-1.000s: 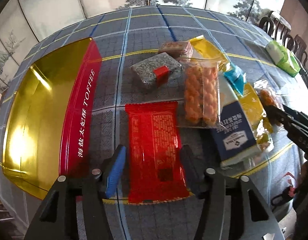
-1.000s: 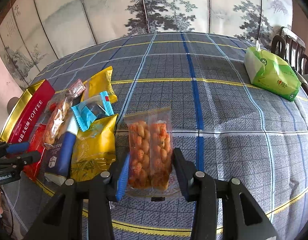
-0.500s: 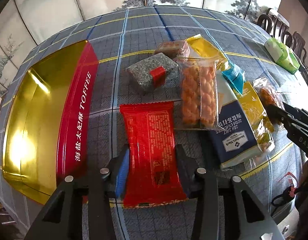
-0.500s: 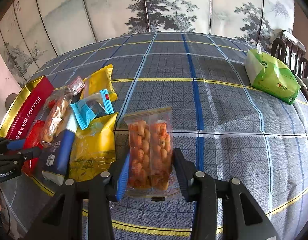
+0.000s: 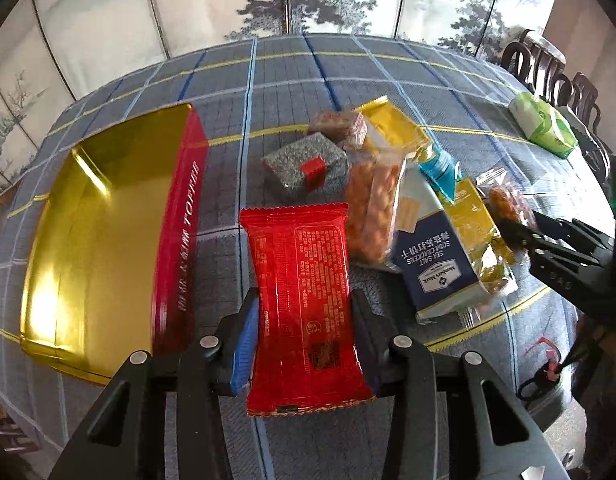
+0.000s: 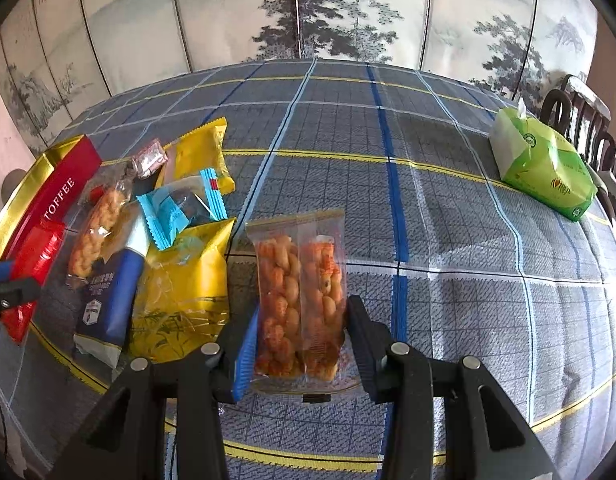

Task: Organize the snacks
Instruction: 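Grasp the red wrapped snack bar with the left gripper and lift it, then carry the red bar over the gold tin and release it inside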

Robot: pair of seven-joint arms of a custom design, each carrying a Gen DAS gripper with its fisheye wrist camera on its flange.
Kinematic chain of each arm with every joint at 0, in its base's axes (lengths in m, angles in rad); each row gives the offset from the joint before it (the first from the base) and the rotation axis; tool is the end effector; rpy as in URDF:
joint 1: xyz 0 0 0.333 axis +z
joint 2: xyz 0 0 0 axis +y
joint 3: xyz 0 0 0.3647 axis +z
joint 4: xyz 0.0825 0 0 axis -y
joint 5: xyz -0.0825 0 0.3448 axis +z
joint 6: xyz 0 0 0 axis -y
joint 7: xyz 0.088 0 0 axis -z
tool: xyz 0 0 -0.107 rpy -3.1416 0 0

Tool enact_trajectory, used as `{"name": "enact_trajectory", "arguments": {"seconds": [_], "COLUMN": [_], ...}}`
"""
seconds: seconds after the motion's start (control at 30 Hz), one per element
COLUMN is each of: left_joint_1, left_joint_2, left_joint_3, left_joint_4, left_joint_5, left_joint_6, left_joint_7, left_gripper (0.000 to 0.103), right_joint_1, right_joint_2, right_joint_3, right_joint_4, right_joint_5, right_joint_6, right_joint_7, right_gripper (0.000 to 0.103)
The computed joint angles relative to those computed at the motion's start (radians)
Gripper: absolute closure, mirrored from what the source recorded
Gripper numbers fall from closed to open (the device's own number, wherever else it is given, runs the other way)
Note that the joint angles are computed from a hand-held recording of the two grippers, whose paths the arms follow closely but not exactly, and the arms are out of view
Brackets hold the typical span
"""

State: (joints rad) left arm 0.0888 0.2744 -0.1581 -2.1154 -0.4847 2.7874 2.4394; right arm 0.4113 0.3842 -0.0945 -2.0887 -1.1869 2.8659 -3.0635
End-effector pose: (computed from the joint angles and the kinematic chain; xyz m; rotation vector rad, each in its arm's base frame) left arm 0.5928 -0.0136 0.3990 -1.4471 2.4398 -0.6035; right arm 0.5398 0.2355 0.3332 -1.6618 2.0664 -0.6499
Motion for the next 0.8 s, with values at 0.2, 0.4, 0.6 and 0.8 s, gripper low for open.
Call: {"name": "enact_trajectory", "arguments": {"seconds": [0.2,0.4,0.6,0.8], "left_joint_1": [0.033,0.052,0.068,0.09], "left_joint_2": [-0.027,-0.01,0.051,0.112], "left_joint_3": [-0.006,0.02,0.062,0.091], "left_joint_4": [0.008,0.062,0.132,0.186], "left_joint_5": [-0.058,-0.074,-0.008,0.077], "left_joint_6": [-0.018,-0.022,-0.022,-0.019], "left_joint_7": [0.062,0.072,0.001,-0.084], "left_gripper": [0.064,0.064,0.064,0.064], "right_joint_1": [-0.01,-0.026,-0.051,-0.055], "right_joint_2": [0.002,0.002,0.01,0.013], "right_joint_3": [0.025,0.048,0.073,0.078], "right_joint_4": [0.008,0.015,0.028,0.037], "right_joint_5": [0.105,0.246,0.417,0.531], "right_joint_6": [-0.036,-0.056,-0.063,-0.077], "right_joint_7": [-0.118,-0.269,-0.454,-0.575], "right_gripper": [0.06,0.06,0.059,0.056]}}
